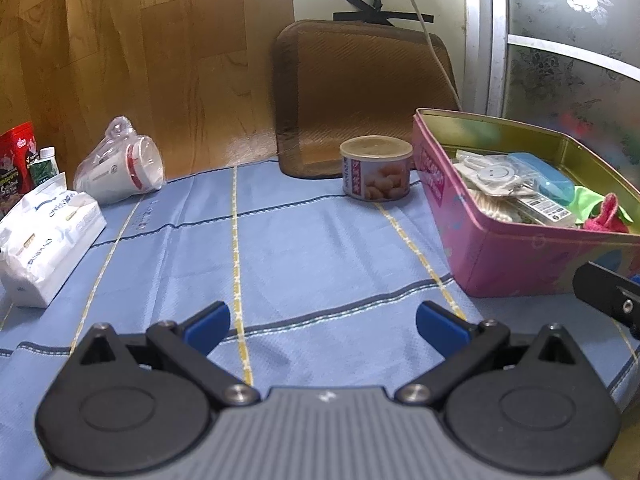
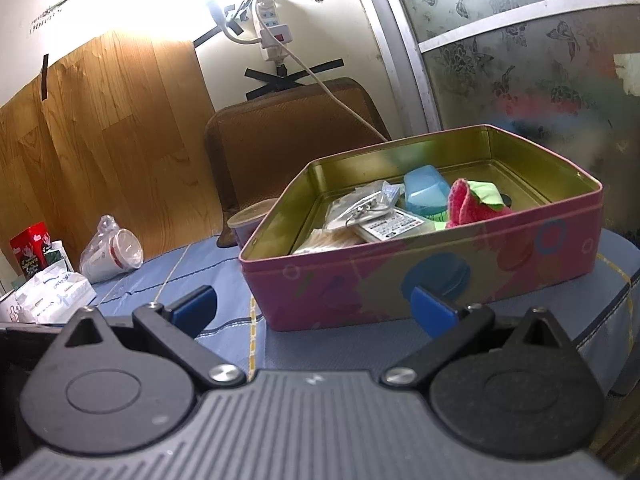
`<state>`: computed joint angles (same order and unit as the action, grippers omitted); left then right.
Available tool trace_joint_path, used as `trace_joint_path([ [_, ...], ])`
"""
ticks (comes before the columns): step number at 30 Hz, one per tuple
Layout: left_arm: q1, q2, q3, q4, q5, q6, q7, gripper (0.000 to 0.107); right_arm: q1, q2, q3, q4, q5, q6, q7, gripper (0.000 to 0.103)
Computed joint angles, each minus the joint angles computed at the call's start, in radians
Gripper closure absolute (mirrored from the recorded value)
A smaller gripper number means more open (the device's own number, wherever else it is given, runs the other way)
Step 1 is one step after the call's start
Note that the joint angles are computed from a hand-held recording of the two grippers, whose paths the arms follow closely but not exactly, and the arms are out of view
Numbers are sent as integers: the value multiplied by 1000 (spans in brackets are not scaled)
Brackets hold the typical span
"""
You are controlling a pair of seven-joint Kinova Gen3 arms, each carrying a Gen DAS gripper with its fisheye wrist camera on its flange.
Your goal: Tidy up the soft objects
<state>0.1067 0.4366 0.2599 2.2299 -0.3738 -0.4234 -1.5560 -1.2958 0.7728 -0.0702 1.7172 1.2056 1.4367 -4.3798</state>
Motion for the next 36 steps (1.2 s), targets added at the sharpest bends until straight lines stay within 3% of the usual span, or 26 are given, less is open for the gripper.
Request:
trace_joint_path([
  [10, 124, 6, -101, 31, 145, -82, -146, 5, 7, 1, 0, 0, -10, -11, -8, 0],
  [24, 119, 16, -76, 1, 178, -10, -165, 5, 14, -1, 0, 7, -23, -38, -30, 0],
  [29, 211, 12, -147, -5, 276, -3, -244, 5, 17, -2, 1, 6, -28, -46, -31, 0],
  [32, 150, 11, -90, -8, 225, 15, -221, 5, 17, -3, 3, 7, -28, -50, -29, 0],
  [36, 104, 18, -60, 24, 169, -60, -193, 5, 17, -1, 4, 1, -30, -49, -19, 0],
])
